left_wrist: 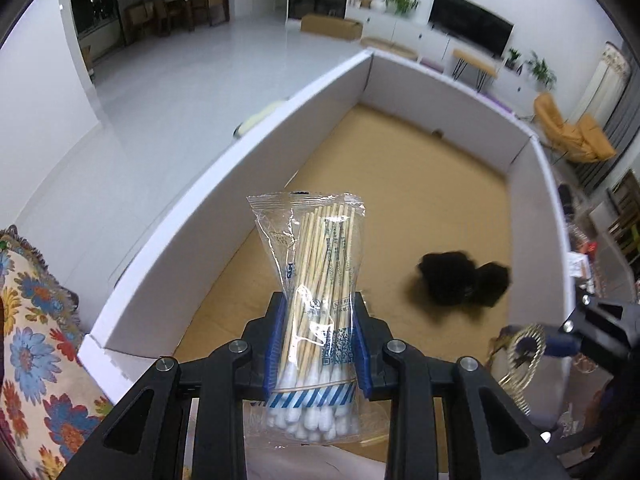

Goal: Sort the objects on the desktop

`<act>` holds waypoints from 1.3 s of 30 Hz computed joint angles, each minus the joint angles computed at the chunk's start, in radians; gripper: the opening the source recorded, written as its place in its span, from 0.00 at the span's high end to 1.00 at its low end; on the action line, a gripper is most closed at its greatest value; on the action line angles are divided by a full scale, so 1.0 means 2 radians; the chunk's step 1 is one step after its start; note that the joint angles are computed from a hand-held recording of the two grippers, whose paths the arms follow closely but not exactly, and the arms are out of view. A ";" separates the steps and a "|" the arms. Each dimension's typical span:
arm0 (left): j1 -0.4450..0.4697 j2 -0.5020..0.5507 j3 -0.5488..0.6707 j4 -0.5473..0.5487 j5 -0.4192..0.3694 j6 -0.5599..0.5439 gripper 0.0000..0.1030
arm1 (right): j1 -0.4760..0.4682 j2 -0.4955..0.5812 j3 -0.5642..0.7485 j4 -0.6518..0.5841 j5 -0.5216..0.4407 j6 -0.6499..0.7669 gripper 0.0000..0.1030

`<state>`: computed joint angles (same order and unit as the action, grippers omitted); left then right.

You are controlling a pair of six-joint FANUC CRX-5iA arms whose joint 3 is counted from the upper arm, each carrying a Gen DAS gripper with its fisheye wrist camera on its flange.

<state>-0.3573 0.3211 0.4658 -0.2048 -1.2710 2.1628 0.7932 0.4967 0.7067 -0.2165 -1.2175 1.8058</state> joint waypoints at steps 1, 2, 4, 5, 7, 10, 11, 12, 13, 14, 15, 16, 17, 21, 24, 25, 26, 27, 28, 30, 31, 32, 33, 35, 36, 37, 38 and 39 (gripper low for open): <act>0.003 0.005 0.001 0.006 -0.003 -0.004 0.71 | 0.003 0.010 0.010 0.005 -0.010 0.000 0.56; 0.007 0.010 0.000 0.018 -0.005 -0.010 0.71 | 0.006 0.020 0.019 0.009 -0.020 -0.001 0.56; 0.006 0.022 0.009 0.019 -0.021 -0.010 0.68 | 0.011 0.036 0.033 0.020 -0.035 -0.008 0.56; 0.005 0.028 0.015 0.019 -0.033 -0.010 0.61 | 0.013 0.042 0.039 0.024 -0.041 -0.012 0.53; 0.006 0.033 0.017 0.023 -0.040 -0.011 0.39 | 0.013 0.050 0.046 0.032 -0.047 -0.017 0.27; 0.001 0.025 0.017 0.003 -0.039 0.002 0.26 | 0.009 0.043 0.041 0.026 -0.039 -0.015 0.10; -0.006 0.026 0.026 -0.016 -0.050 0.011 0.24 | 0.006 0.040 0.038 0.026 -0.036 -0.015 0.10; -0.013 0.027 0.034 -0.031 -0.059 0.016 0.24 | 0.003 0.036 0.036 0.026 -0.034 -0.016 0.10; -0.018 0.027 0.041 -0.042 -0.064 0.020 0.24 | 0.002 0.030 0.029 0.027 -0.029 -0.019 0.10; -0.024 0.026 0.044 -0.050 -0.065 0.023 0.24 | 0.000 0.023 0.019 0.028 -0.019 -0.023 0.10; -0.031 0.026 0.049 -0.060 -0.066 0.027 0.24 | -0.002 0.011 0.004 0.025 -0.009 -0.025 0.10; -0.037 0.030 0.061 -0.070 -0.070 0.029 0.24 | -0.006 -0.002 -0.010 0.022 0.002 -0.027 0.10; -0.049 0.034 0.073 -0.085 -0.076 0.033 0.24 | -0.011 -0.015 -0.026 0.021 0.015 -0.029 0.10; -0.089 0.039 0.101 -0.109 -0.064 0.049 0.24 | -0.033 -0.076 -0.097 0.026 0.058 -0.031 0.09; -0.121 0.052 0.130 -0.118 -0.052 0.057 0.24 | -0.056 -0.125 -0.157 0.041 0.089 -0.035 0.06; -0.133 0.058 0.143 -0.120 -0.049 0.058 0.24 | -0.064 -0.140 -0.177 0.044 0.097 -0.038 0.05; -0.147 0.062 0.152 -0.120 -0.041 0.058 0.24 | -0.070 -0.162 -0.208 0.058 0.114 -0.051 0.04; -0.156 0.068 0.162 -0.116 -0.032 0.055 0.23 | -0.075 -0.180 -0.235 0.071 0.129 -0.065 0.04; -0.167 0.072 0.169 -0.112 -0.022 0.051 0.22 | -0.084 -0.207 -0.277 0.092 0.154 -0.089 0.03; -0.187 0.085 0.187 -0.099 -0.002 0.039 0.07 | -0.100 -0.243 -0.334 0.126 0.183 -0.143 0.00; -0.198 0.092 0.195 -0.096 0.008 0.037 0.03 | -0.110 -0.264 -0.373 0.148 0.201 -0.180 0.00; -0.208 0.111 0.217 -0.089 0.012 0.031 0.00 | -0.119 -0.277 -0.402 0.172 0.213 -0.212 0.00; -0.214 0.121 0.224 -0.080 0.017 0.028 0.00 | -0.125 -0.288 -0.433 0.200 0.224 -0.248 0.00; -0.220 0.156 0.252 -0.052 0.014 0.020 0.00 | -0.141 -0.302 -0.480 0.246 0.223 -0.309 0.00; -0.222 0.175 0.265 -0.041 0.006 0.020 0.00 | -0.149 -0.305 -0.498 0.266 0.218 -0.339 0.00; -0.226 0.188 0.273 -0.037 -0.001 0.025 0.00 | -0.156 -0.308 -0.512 0.277 0.217 -0.357 0.00; -0.228 0.200 0.277 -0.032 -0.006 0.030 0.00 | -0.166 -0.312 -0.524 0.285 0.218 -0.371 0.00; -0.228 0.208 0.277 -0.030 -0.006 0.033 0.00 | -0.169 -0.317 -0.538 0.300 0.220 -0.392 0.00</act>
